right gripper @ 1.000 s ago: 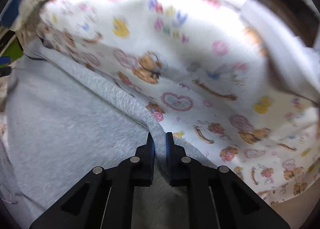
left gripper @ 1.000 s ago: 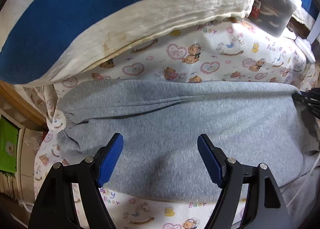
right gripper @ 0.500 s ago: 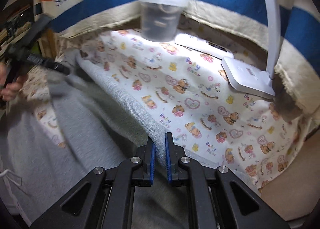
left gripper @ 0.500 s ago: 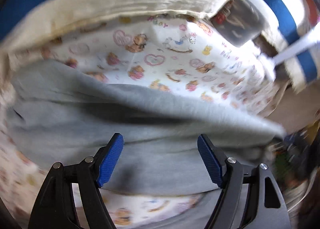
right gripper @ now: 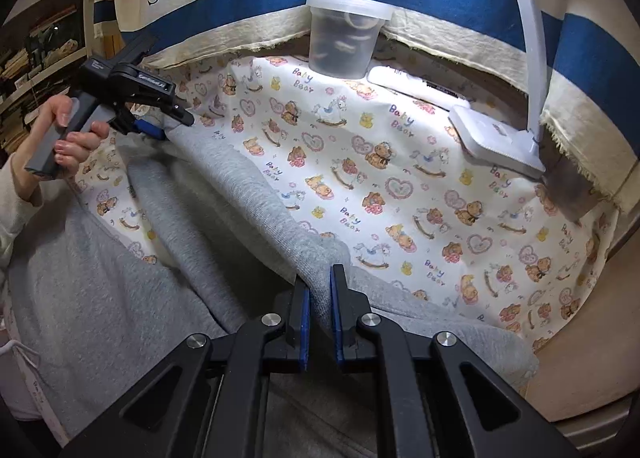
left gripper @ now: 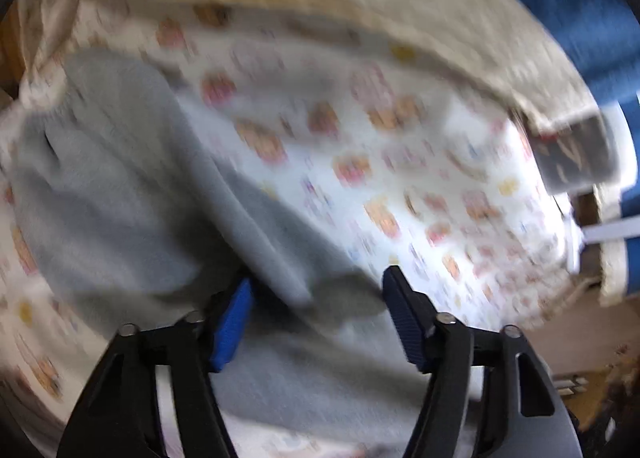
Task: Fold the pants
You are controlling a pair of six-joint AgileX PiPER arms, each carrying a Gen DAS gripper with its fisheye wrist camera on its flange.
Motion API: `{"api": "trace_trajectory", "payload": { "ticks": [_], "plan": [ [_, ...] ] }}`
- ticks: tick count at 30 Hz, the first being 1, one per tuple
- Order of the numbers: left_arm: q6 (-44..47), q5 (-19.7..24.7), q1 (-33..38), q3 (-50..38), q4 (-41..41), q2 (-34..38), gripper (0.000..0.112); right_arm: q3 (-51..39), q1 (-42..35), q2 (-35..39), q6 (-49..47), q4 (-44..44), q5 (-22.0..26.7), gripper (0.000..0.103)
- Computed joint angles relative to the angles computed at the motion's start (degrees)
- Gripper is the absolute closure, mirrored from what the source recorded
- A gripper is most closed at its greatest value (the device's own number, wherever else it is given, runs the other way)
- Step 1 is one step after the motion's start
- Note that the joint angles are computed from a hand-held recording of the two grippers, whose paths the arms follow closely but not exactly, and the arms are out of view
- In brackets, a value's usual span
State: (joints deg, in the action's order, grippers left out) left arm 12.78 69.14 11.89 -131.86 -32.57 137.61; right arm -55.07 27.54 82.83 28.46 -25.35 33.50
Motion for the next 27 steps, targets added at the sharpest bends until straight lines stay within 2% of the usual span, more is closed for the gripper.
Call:
{"api": "trace_trajectory", "payload": {
  "ticks": [1, 2, 3, 5, 7, 11, 13, 16, 17, 19, 23, 27],
  "plan": [
    [-2.43, -1.64, -0.19, -1.27, 2.48, 0.58, 0.076, 0.13, 0.36, -0.11, 0.96, -1.05, 0.09, 0.094],
    [-4.81, -1.04, 0.19, -3.52, 3.34, 1.79, 0.085, 0.27, 0.50, -0.19, 1.51, -1.57, -0.01, 0.094],
    [-5.76, 0.24, 1.15, -5.87, 1.91, 3.30, 0.085, 0.41, 0.46, -0.31, 1.49, -1.48, -0.25, 0.094],
    [-5.26, -0.73, 1.88, -5.99, 2.26, 3.42, 0.106, 0.97, -0.27, -0.65, 0.76, -0.28, -1.01, 0.094],
    [-1.57, -3.39, 2.33, -0.41, 1.64, 0.33, 0.107, 1.30, -0.62, -0.84, 0.61, 0.39, -1.14, 0.094],
    [7.73, -11.97, 3.09, 17.16, 0.87, -11.68, 0.107, 2.19, 2.49, -2.22, 8.64, -6.23, 0.90, 0.094],
    [14.01, -14.06, 5.13, 24.92, -3.00, -17.78, 0.106, 3.33, 5.51, -3.98, 16.44, -11.96, 3.28, 0.094],
    [24.10, -17.20, 8.31, 36.99, -9.31, -27.18, 0.106, 5.29, 8.57, -6.89, 22.71, -14.71, 5.96, 0.094],
    [27.98, -18.09, 9.82, 41.01, -11.62, -30.32, 0.106, 6.27, 11.34, -8.23, 26.48, -17.08, 8.20, 0.094],
    [33.70, -17.77, 12.71, 45.92, -15.27, -34.53, 0.106, 7.48, 16.34, -10.13, 31.64, -19.72, 12.15, 0.094],
    [45.28, -16.21, 19.12, 55.28, -22.46, -41.01, 0.106, 9.16, 30.75, -14.33, 43.92, -23.13, 23.70, 0.094],
    [56.05, -14.12, 25.48, 66.16, -27.76, -47.52, 0.106, 9.60, 44.90, -14.68, 54.94, -23.84, 34.86, 0.094]
  ]
}}
